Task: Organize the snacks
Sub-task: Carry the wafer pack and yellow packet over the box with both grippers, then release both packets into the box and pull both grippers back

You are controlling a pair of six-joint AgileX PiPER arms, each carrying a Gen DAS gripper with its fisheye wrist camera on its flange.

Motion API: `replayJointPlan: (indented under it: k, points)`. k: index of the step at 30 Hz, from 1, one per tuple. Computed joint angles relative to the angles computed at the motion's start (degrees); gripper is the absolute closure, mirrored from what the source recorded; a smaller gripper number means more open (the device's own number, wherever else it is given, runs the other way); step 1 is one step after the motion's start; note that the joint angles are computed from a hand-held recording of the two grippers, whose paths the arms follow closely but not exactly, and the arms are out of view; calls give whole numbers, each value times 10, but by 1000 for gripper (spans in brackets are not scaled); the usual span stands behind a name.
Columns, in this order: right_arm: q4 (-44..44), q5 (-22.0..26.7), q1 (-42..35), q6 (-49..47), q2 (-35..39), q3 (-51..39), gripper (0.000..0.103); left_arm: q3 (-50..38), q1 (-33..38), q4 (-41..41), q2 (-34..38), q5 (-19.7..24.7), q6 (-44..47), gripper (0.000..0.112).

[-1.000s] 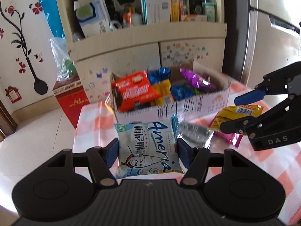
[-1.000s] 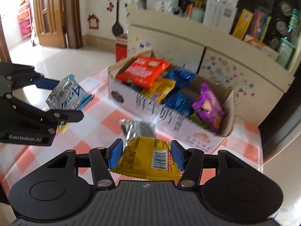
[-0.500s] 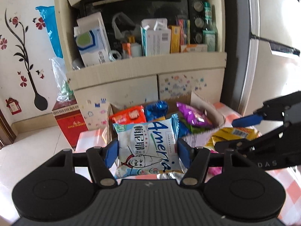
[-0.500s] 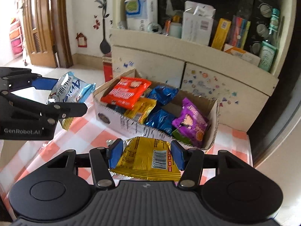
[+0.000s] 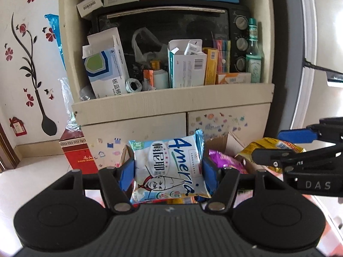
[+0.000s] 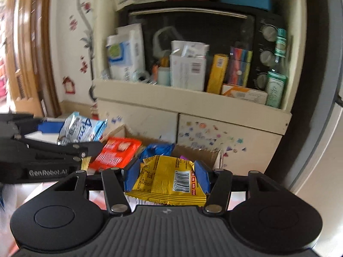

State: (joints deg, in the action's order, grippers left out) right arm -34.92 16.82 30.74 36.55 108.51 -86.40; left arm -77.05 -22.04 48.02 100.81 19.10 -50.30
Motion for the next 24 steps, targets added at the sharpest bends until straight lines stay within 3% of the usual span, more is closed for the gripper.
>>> replayJointPlan:
  k: [8, 10, 11, 12, 13, 14, 18, 20, 24]
  points:
    - [-4, 4, -20, 74, 58, -80, 41, -113, 16, -95, 96, 6, 56, 48]
    - [-12, 1, -26, 109, 78, -102, 40, -134, 26, -145, 119, -17, 93, 41]
    - [-41, 0, -28, 152, 89, -112, 38, -144, 29, -164, 132, -24, 110, 38]
    - [-62, 4, -29, 185, 100, -123, 30, -158, 28, -160, 145, -14, 104, 33]
    - [-64, 12, -29, 196, 110, -133, 23, -168, 23, -133, 155, 3, 75, 32]
    - [-61, 21, -29, 201, 116, -140, 22, -165, 22, -112, 157, 3, 50, 32]
    - [44, 19, -39, 110, 115, -144, 22, -147, 25, -97, 142, 6, 21, 30]
    - [14, 30, -36, 129, 107, -137, 20, -134, 22, -58, 128, 10, -2, 28]
    - [62, 29, -41, 81, 89, -118, 18, -106, 24, -80, 101, 20, 25, 26]
